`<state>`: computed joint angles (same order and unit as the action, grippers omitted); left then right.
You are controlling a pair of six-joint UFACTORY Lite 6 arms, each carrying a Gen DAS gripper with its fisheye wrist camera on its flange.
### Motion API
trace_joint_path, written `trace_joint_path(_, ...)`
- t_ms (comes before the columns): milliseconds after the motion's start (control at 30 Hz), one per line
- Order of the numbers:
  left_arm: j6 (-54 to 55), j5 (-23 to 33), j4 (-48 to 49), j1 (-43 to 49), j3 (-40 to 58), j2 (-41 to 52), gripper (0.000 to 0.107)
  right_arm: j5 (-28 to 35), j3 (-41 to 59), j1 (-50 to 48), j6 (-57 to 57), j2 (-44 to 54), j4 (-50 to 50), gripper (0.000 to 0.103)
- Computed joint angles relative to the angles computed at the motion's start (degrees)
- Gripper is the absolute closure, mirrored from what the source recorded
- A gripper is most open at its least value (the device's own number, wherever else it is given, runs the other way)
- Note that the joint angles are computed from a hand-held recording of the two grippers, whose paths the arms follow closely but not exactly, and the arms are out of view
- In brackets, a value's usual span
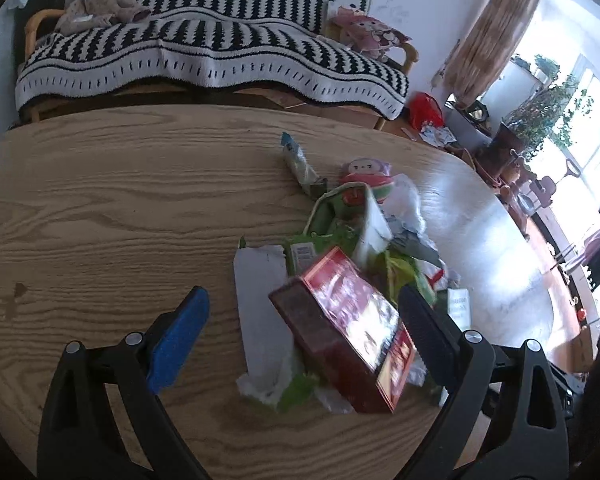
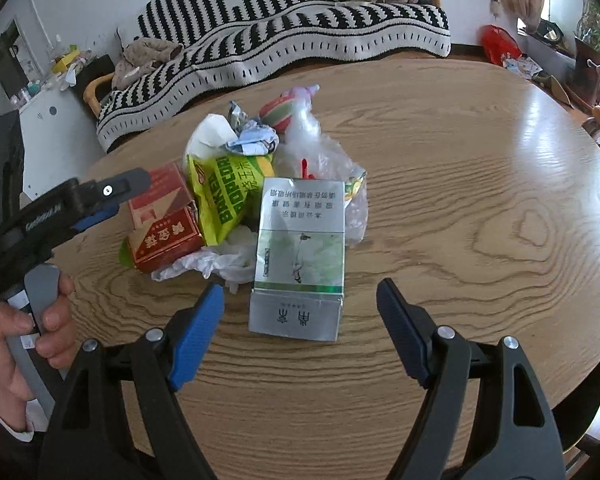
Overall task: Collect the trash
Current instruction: 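Grasp the red box with left tool while right tool grasps the white-green cigarette box, then carry both boxes over the black bin and open both tools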
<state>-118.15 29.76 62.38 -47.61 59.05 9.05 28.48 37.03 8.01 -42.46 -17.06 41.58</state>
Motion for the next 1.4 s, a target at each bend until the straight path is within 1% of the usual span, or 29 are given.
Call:
trace_joint_path(67, -1.66, -1.87, 0.84, 0.94, -0.57, 0.39, 0.015, -0.88, 0.31, 0.48, 0.24, 1.00, -0.15, 0.027)
trace_joint_path(133, -3.12, -3.20, 1.81, 1.71, -0.66, 0.77, 0.019, -2.13, 0.78, 1.61, 0.87, 2.55, -0.14, 0.027)
trace_joint_path(200, -3.52, -4.65, 2.62, 2.51, -0.96, 0.57, 0.043, -3.36, 1.15, 2.70, 1.71, 4.06, -0.33, 0.027)
trace_joint_path(233, -3.75, -5.63, 2.79, 2.77, -1.16, 0.28, 0.051, -3.74, 1.45, 3.17, 2.06, 4.78, -0.42, 0.027)
trace_joint_path(267, -3.99, -6.15, 2.88, 2.83, -1.27, 0.09, 0.065, -4.31, 1.72, 3.71, 2.45, 5.61, -0.48, 0.027)
trace_joint_path(300, -3.76, -5.82, 2.25, 2.67, -1.16, -0.18, 0.071, -4.81, 1.99, 4.17, 2.88, 6.38, -0.66, 0.027)
trace_joint_path(333, -4.06, -5.28, 2.27, 2.37, -1.13, -0.68, 0.072, -4.98, 2.20, 4.30, 2.91, 6.89, -0.66, 0.027)
trace_joint_path(400, -4.35, -4.60, 2.62, 1.95, -1.31, -1.86, 0.078, -5.81, 2.40, 4.95, 4.19, 7.82, -1.67, 0.027)
trace_joint_path(500, -3.66, -3.56, 2.48, 1.01, -1.30, -3.25, 0.081, -6.29, 2.65, 5.07, 4.44, 9.23, -1.74, 0.028)
trace_joint_path(567, -3.88, -3.54, 2.82, 0.61, -1.28, -3.67, 0.082, -7.12, 2.47, 5.17, 5.15, 9.51, -2.80, 0.048)
trace_joint_path(600, -3.87, -3.64, 2.96, 0.47, -1.21, -3.70, 0.083, -7.71, 2.44, 5.62, 6.40, 9.50, -4.13, 0.048)
trace_joint_path(733, -3.75, -2.44, 2.29, -0.14, -1.09, -4.01, 0.083, -6.89, 1.48, 4.46, 3.83, 7.55, -1.16, 0.049)
trace_joint_path(867, -3.74, -0.62, 2.14, -1.47, -1.36, -6.21, 0.084, -4.17, 1.73, 2.21, 2.72, 4.03, -0.67, 0.049)
trace_joint_path(967, -2.03, 3.71, 1.64, -3.87, -0.06, -7.35, 0.084, -1.57, 1.99, -0.44, 1.38, 1.11, -0.53, 0.049)
trace_joint_path(1000, -1.08, 5.90, 1.35, -5.18, 1.17, -7.30, 0.084, -0.31, 2.04, -2.03, 0.09, 0.22, -0.05, 0.049)
trace_joint_path(1067, -0.90, 7.59, 1.42, -6.56, 2.26, -7.29, 0.084, 1.89, 1.82, -5.55, -1.79, -1.73, 0.25, 0.049)
trace_joint_path(1200, -0.24, 10.34, 1.67, -9.94, 8.43, -3.78, 0.084, 8.89, 2.76, -18.48, -10.86, -3.24, 3.21, 0.049)
trace_joint_path(1267, 0.44, 10.89, 1.63, -11.29, 12.30, -1.01, 0.084, 12.89, 4.38, -27.56, -16.55, -2.26, 4.67, 0.049)
trace_joint_path(1400, 4.37, 11.76, 0.37, -14.16, 25.11, 8.71, 0.084, 20.04, 9.61, -45.52, -27.69, 3.47, 6.50, 0.049)
